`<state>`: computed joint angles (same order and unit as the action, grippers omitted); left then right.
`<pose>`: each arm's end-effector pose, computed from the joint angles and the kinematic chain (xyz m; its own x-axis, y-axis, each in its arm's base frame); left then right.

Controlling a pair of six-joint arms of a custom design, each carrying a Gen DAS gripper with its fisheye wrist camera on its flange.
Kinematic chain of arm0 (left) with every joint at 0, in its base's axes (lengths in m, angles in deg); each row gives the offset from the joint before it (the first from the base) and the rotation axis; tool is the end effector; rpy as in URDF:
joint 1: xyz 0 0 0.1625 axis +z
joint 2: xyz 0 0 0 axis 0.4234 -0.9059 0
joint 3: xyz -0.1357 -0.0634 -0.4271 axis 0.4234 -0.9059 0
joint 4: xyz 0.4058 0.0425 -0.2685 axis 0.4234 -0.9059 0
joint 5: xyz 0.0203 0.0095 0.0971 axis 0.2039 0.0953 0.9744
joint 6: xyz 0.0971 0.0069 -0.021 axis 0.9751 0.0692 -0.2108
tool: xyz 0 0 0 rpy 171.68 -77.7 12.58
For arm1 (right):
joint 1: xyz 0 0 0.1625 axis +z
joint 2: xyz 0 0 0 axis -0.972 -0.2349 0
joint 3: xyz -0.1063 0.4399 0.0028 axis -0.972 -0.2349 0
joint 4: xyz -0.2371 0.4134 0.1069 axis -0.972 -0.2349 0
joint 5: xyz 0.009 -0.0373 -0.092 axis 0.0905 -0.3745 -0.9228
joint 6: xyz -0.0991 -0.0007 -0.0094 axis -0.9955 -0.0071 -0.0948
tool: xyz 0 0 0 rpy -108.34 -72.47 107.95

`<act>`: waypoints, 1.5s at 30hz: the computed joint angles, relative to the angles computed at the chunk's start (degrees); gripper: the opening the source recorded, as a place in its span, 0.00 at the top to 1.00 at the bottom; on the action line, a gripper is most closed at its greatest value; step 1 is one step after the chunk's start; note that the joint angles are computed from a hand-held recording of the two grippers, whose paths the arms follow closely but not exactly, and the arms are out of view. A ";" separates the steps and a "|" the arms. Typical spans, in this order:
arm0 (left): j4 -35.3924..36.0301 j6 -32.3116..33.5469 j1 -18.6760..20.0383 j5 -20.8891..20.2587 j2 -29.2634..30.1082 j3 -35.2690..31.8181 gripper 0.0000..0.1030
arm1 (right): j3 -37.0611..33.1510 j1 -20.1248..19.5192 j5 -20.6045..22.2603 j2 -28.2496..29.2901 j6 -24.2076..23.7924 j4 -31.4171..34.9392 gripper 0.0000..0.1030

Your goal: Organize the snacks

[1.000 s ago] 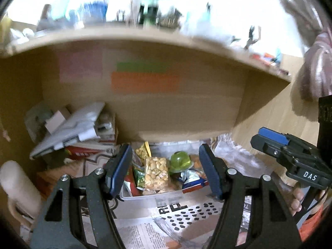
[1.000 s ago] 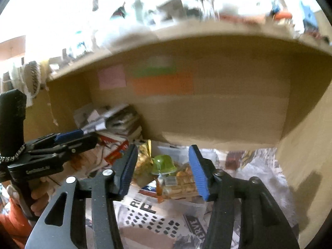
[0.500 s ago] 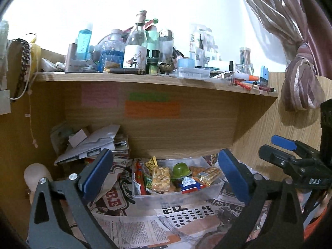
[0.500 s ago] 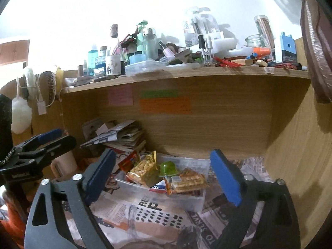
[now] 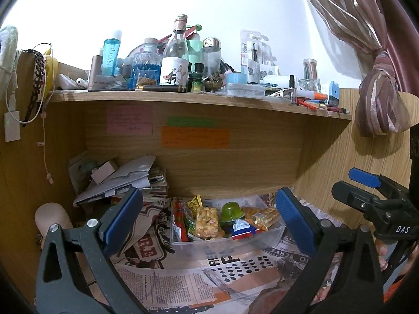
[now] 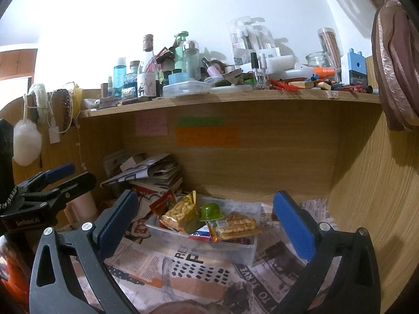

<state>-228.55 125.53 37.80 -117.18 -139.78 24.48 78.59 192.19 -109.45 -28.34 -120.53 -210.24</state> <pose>-0.1174 -0.6680 0.4469 -0.7411 -0.1743 -0.6484 0.6182 0.1999 -0.7602 0.5086 -0.7673 0.1025 -0.5775 -0.6598 0.4808 -0.7813 0.2760 -0.5597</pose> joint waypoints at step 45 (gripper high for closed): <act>1.38 -0.64 0.34 -1.87 0.16 0.04 0.00 | -0.07 -0.53 -0.01 -0.13 0.52 0.60 0.00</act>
<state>-227.16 124.89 38.14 -119.05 -139.61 24.52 78.51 191.66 -109.46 -28.47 -120.01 -209.65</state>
